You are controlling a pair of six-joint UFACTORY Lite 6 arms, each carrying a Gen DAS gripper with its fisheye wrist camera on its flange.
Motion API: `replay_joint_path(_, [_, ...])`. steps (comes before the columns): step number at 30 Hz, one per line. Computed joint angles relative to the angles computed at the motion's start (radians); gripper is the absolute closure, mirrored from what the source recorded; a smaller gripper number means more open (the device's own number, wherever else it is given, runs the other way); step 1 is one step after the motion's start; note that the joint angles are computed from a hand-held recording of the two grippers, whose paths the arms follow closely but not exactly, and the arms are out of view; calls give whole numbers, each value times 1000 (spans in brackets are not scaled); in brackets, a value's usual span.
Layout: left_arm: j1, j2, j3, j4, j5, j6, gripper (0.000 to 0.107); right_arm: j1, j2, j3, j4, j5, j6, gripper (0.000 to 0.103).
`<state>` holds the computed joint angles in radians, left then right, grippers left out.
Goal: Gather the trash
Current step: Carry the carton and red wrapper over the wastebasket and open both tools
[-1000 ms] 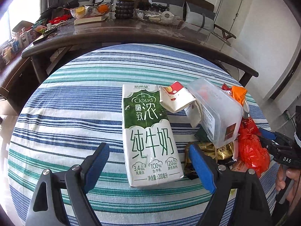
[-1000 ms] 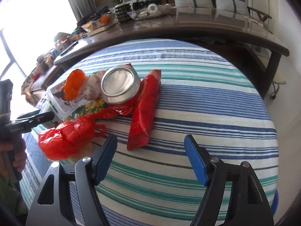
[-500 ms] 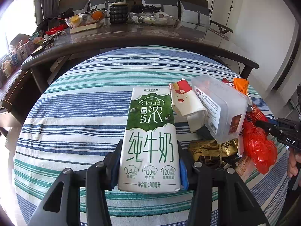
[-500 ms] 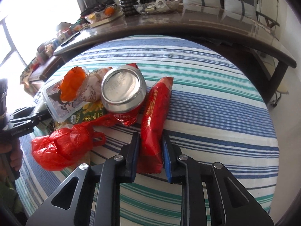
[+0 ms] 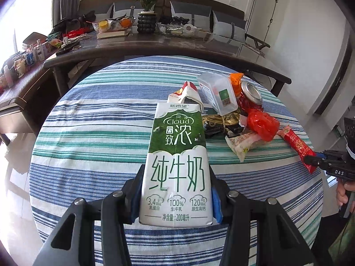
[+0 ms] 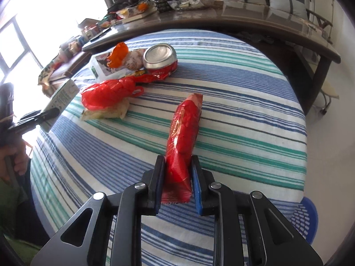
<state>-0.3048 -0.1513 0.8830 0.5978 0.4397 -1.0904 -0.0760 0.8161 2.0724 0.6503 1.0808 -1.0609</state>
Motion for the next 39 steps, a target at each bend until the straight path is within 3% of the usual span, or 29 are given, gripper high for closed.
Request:
replay_joint_path(5, [-150, -19, -44, 117, 65, -206, 55, -15, -111, -213, -3, -113, -112, 71])
replay_joint_path(7, [-178, 1, -40, 129, 84, -238, 47, -20, -134, -255, 13, -126, -149, 63])
replay_joint_path(9, [-189, 26, -31, 125, 93, -244, 31, -16, -168, -309, 16, -160, -174, 47])
replay_joint_path(15, [-212, 109, 6, 130, 130, -239, 31, 7, -246, -435, 17, -261, -223, 40])
replay_joint_path(24, [-218, 115, 2, 155, 135, -227, 29, 34, -241, -423, -36, -273, -158, 32])
replay_joint_path(32, [-151, 58, 21, 37, 74, -52, 29, 16, -126, -152, -57, -123, -17, 33])
replay_joint_path(37, [-108, 128, 100, -55, 69, 98, 29, 67, -51, -13, -147, -60, 80, 38])
replay_joint_path(39, [-94, 144, 113, -90, 61, 137, 29, 92, -19, 25, -189, -58, 126, 46])
